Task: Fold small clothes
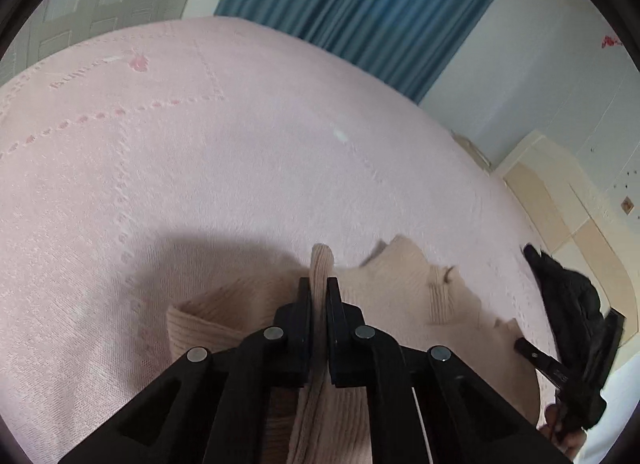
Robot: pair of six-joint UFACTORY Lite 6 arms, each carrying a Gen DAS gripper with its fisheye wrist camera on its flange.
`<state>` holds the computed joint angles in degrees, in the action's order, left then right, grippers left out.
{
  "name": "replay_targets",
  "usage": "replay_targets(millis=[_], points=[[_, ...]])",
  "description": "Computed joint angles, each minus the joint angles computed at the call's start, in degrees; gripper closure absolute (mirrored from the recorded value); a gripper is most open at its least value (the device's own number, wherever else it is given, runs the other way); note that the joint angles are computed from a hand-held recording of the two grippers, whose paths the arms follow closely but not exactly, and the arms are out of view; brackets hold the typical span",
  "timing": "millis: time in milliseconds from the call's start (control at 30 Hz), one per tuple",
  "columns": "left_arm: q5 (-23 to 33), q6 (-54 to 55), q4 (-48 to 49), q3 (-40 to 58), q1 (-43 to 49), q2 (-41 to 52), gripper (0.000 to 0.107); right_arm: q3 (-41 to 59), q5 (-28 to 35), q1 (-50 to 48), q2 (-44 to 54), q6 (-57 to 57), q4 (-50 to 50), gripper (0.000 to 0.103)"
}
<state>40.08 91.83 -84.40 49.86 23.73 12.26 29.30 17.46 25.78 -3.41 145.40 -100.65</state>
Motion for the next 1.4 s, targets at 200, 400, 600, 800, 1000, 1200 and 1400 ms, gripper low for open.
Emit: replay_targets(millis=[200, 400, 600, 800, 1000, 1200, 1400], points=[[-4.68, 1.68, -3.18, 1.20, -2.78, 1.96, 0.100, 0.11, 0.19, -2.62, 0.84, 5.84, -5.36, 0.098], [-8.05, -3.78, 1.92, 3.78, -4.59, 5.36, 0.097, 3.85, -0.42, -3.31, 6.71, -2.33, 3.73, 0.096], [-5.74, -4.85, 4.75, 3.75, -2.47, 3.93, 0.082, 2.95, 6.69, 3.40, 1.50, -12.72, 15.77, 0.081], [-1.95, -5.36, 5.65, 4.84, 1.50, 3.78, 0.051, 4.67, 14.83, 20.62, -3.97, -20.31, 25.05, 0.057], [3.54, -7.13, 8.83, 8.52, 7.58, 5.46, 0.048, 17.99, 10.76, 28.68, 10.62, -28.03, 35.97, 0.057], [9.30, -11.54, 13.91, 15.82, 11.78, 11.33, 0.045, 30.44, 18.27, 28.19, 24.42, -36.67, 44.59, 0.057], [12.49, -17.86, 17.91, 22.41, 13.56, 17.61, 0.045, 38.57, 16.29, 20.96, 30.60, -46.42, 51.81, 0.057]])
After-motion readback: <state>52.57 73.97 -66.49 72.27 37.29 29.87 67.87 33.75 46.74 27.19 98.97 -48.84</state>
